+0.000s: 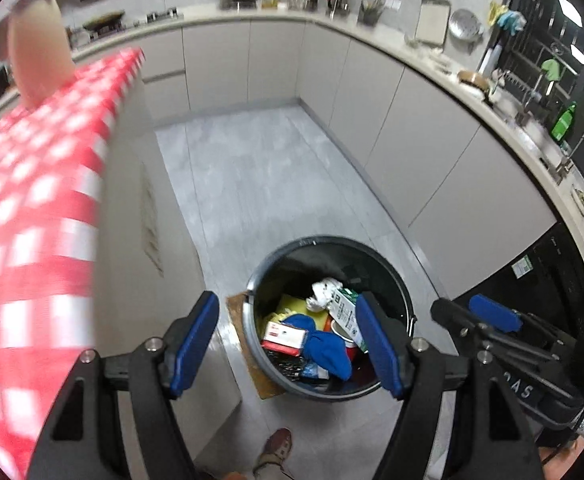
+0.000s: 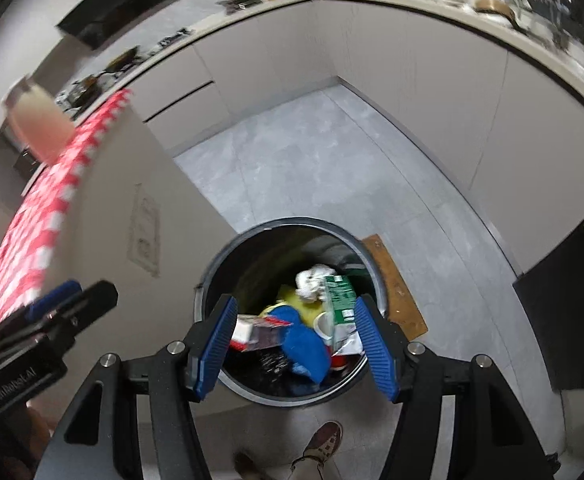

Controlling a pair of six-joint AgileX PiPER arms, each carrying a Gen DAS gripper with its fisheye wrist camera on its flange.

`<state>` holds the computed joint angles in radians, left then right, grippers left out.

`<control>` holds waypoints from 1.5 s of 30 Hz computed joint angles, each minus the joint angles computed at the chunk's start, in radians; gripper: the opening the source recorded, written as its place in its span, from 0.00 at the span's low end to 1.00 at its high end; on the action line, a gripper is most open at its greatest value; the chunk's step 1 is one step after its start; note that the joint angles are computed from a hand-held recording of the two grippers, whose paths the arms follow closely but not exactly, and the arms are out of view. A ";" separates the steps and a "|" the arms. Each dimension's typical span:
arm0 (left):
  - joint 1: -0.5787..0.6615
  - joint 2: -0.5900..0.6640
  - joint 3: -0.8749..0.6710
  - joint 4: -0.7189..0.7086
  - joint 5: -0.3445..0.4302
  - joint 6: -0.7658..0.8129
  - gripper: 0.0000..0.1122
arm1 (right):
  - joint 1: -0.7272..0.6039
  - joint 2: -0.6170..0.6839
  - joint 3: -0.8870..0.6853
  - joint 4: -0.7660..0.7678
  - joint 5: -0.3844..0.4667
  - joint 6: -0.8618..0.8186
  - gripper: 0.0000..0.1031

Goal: Collect trash

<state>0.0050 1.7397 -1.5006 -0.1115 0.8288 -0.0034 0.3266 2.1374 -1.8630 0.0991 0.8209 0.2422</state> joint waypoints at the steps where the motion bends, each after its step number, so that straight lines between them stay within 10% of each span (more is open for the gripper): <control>1: 0.006 -0.018 0.012 0.000 -0.008 0.006 0.64 | 0.014 -0.036 0.036 0.000 -0.014 -0.004 0.61; 12: 0.346 -0.538 0.410 -0.239 -0.006 0.345 0.74 | 0.372 -0.488 0.486 -0.400 -0.116 0.388 0.62; 25: 0.556 -0.776 0.489 -0.246 0.106 0.367 0.77 | 0.801 -0.659 0.511 -0.848 0.223 0.920 0.74; 45: -0.052 -0.836 0.535 0.353 0.131 -0.457 0.77 | 0.597 -0.766 0.597 -0.635 0.071 0.661 0.74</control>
